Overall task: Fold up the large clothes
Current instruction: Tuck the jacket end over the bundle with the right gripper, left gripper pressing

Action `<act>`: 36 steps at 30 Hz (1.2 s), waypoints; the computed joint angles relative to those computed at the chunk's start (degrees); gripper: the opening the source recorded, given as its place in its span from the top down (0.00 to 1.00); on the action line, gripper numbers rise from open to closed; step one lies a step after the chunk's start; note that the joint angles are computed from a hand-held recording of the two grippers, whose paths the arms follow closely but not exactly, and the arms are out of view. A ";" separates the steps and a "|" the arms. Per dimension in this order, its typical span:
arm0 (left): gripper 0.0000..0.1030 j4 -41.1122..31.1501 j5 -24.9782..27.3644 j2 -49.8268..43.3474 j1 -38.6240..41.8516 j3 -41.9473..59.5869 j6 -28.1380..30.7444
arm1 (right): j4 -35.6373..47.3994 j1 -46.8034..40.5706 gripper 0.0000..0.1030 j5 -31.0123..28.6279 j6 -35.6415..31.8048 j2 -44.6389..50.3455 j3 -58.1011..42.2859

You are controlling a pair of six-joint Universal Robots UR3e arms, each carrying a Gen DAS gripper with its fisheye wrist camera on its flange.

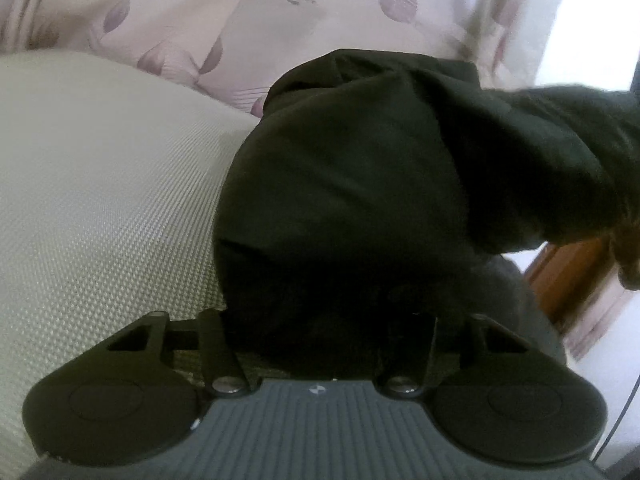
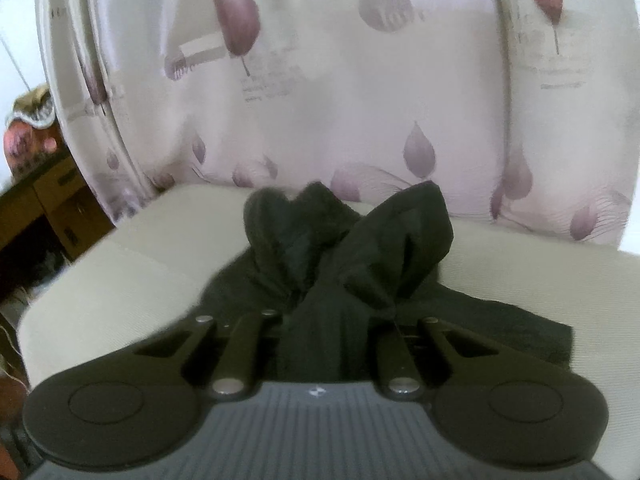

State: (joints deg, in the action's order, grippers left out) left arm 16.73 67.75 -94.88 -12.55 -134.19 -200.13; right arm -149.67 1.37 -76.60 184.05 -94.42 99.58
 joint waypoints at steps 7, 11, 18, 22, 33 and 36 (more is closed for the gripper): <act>0.47 0.88 4.55 0.44 -2.80 0.48 7.89 | 0.34 -8.18 0.89 2.92 -3.32 -12.15 14.03; 0.47 -0.02 7.05 0.52 -4.74 1.70 11.07 | 0.87 -14.76 0.89 6.78 -4.45 -18.95 22.97; 0.48 -4.26 5.26 1.24 -4.75 3.87 19.46 | -5.01 -14.89 0.89 4.08 -4.42 -18.42 27.43; 0.48 -4.34 5.15 0.36 -5.81 5.17 25.30 | -10.07 -18.28 0.88 5.42 -5.18 -17.22 31.28; 0.46 -5.66 4.18 -1.52 -5.63 6.61 26.83 | 13.41 -48.84 0.43 33.10 -3.32 -44.00 32.02; 0.46 -6.60 4.11 -1.81 -5.60 7.73 27.10 | 10.63 -32.57 0.00 26.85 -2.16 -27.11 15.01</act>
